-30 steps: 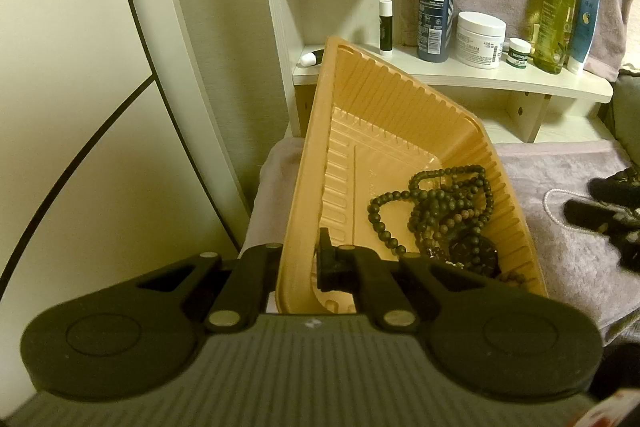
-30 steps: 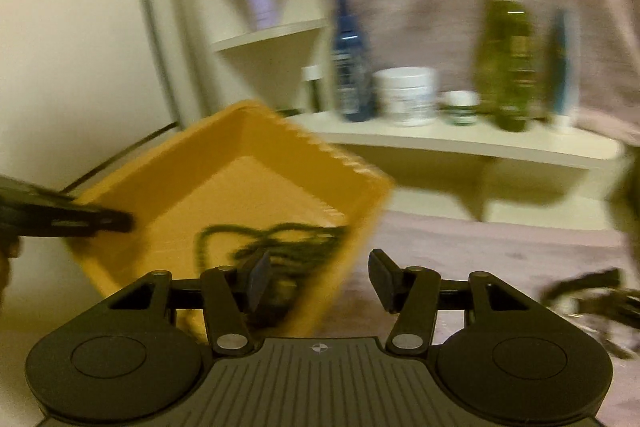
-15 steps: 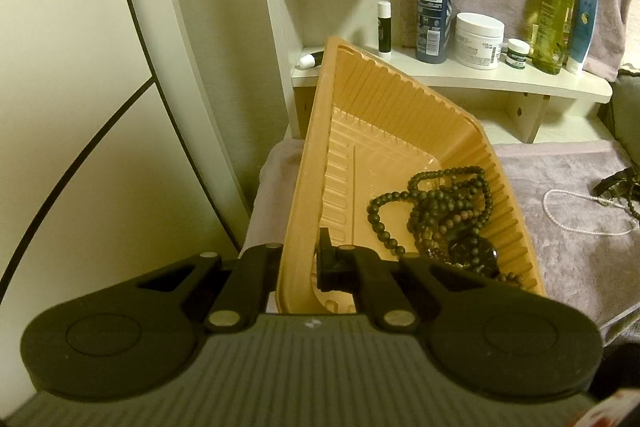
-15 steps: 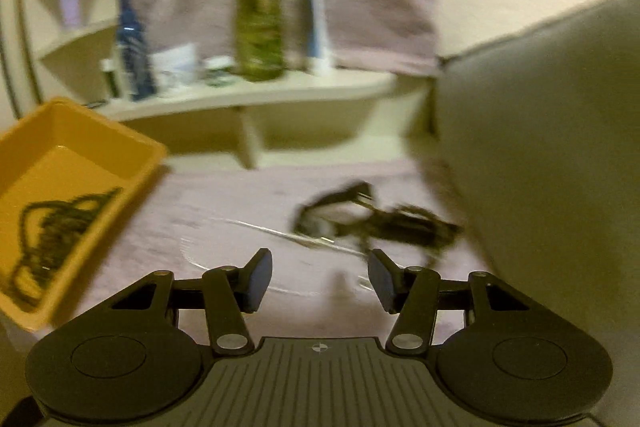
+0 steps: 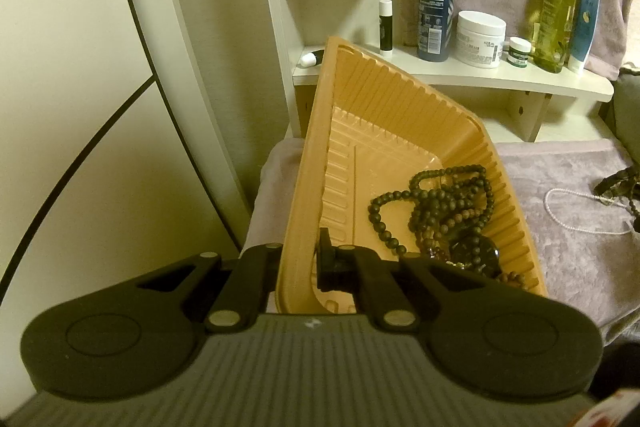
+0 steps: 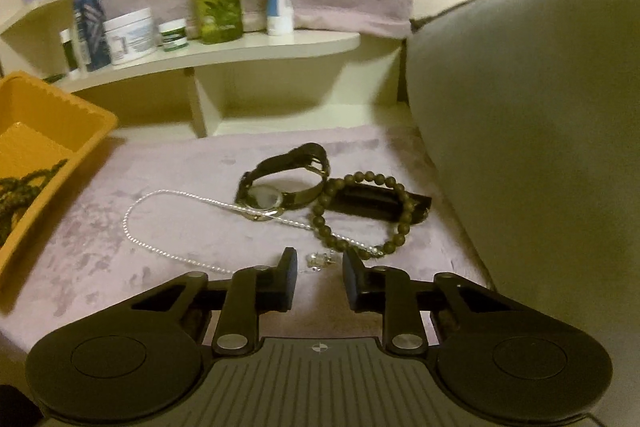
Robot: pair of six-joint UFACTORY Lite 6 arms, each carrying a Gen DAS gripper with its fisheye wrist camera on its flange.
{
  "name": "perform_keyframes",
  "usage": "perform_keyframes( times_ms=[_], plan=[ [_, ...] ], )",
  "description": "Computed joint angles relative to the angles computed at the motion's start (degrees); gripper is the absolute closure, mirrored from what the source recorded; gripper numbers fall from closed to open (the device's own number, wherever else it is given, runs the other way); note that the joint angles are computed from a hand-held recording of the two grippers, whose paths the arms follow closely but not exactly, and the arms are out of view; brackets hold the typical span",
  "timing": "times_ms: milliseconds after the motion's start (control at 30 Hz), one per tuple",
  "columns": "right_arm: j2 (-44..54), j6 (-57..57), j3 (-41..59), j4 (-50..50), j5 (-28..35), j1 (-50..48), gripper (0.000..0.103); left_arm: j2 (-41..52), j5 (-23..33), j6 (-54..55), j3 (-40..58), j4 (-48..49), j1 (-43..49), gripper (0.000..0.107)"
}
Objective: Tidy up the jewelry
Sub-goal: 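Grasp the second pair of earrings with the right gripper, then drop the earrings into the tray by opening the right gripper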
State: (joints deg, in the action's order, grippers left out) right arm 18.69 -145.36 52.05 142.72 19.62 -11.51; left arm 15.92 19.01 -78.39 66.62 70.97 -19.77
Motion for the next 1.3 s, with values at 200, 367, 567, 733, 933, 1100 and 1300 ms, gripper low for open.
perform_keyframes(
  times_ms=[200,367,567,733,933,1100,1300],
  plan=[
    [2.77,1.15,3.02,0.61,-1.23,0.28,0.082,0.00,0.02,0.01,-0.04,0.03,0.02,0.103],
    [2.30,1.41,2.76,0.05,-1.09,0.09,0.088,0.09,-0.03,-0.57,-0.13,0.60,0.11,0.103],
    [-2.17,-10.94,-1.39,9.55,0.39,1.31,0.088,0.16,0.03,-0.47,-0.03,0.47,0.06,0.103],
    [-6.16,-11.79,-3.58,8.80,1.34,3.19,0.088,0.12,0.04,-0.65,-0.07,0.53,0.00,0.103],
    [-9.34,-3.01,-2.74,0.47,1.69,8.55,0.088,0.14,0.07,-0.57,-0.04,0.45,0.00,0.103],
    [-8.31,2.46,0.83,-3.36,1.91,16.29,0.088,0.17,0.16,-0.56,0.02,0.35,-0.13,0.103],
    [-4.46,6.91,6.14,-6.98,2.65,24.75,0.088,0.13,0.04,-0.35,0.03,0.12,-0.10,0.103]
  ],
)
